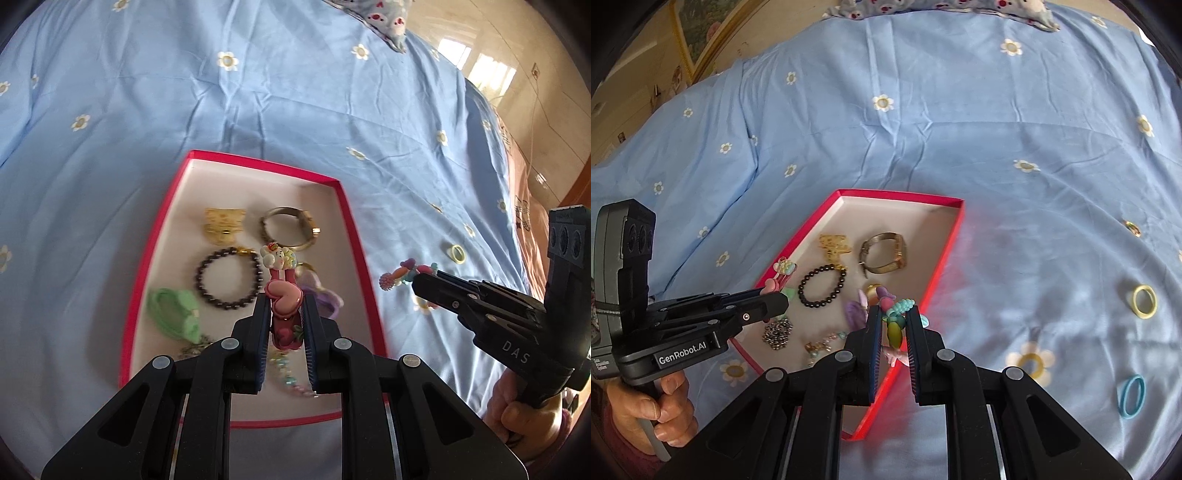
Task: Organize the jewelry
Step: 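Carry the hair clip with the left tool while the right tool carries the bead cluster into the box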
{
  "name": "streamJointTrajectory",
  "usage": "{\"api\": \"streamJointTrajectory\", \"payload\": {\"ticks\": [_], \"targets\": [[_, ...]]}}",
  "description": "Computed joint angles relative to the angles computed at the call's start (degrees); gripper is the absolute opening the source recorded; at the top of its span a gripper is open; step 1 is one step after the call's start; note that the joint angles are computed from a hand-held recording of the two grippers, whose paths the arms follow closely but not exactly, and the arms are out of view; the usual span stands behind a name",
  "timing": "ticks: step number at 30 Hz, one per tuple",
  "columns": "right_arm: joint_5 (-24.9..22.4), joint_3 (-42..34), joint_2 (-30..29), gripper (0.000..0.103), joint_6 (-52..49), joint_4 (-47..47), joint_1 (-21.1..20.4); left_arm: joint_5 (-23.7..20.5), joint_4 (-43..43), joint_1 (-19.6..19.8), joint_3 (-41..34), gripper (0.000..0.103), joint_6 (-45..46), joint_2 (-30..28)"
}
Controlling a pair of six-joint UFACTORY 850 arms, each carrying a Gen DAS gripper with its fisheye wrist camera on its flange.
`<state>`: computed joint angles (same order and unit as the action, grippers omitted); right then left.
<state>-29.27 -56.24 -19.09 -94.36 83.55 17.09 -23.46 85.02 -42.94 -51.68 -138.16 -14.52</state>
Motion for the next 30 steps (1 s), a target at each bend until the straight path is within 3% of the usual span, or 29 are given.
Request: {"api": "streamJointTrajectory", "payload": {"ticks": [13, 30], "targets": [[0.56, -0.97, -1.29, 0.013, 1.30, -0.81, 2.75, 0.14, 0.10, 1.56, 3.40, 0.015, -1.11, 1.82], [2.29, -4.22, -6.49, 0.013, 4.89, -2.77, 5.02, 2.79, -3.96, 4.56, 1.93, 0.015, 4.95, -1.82]]}}
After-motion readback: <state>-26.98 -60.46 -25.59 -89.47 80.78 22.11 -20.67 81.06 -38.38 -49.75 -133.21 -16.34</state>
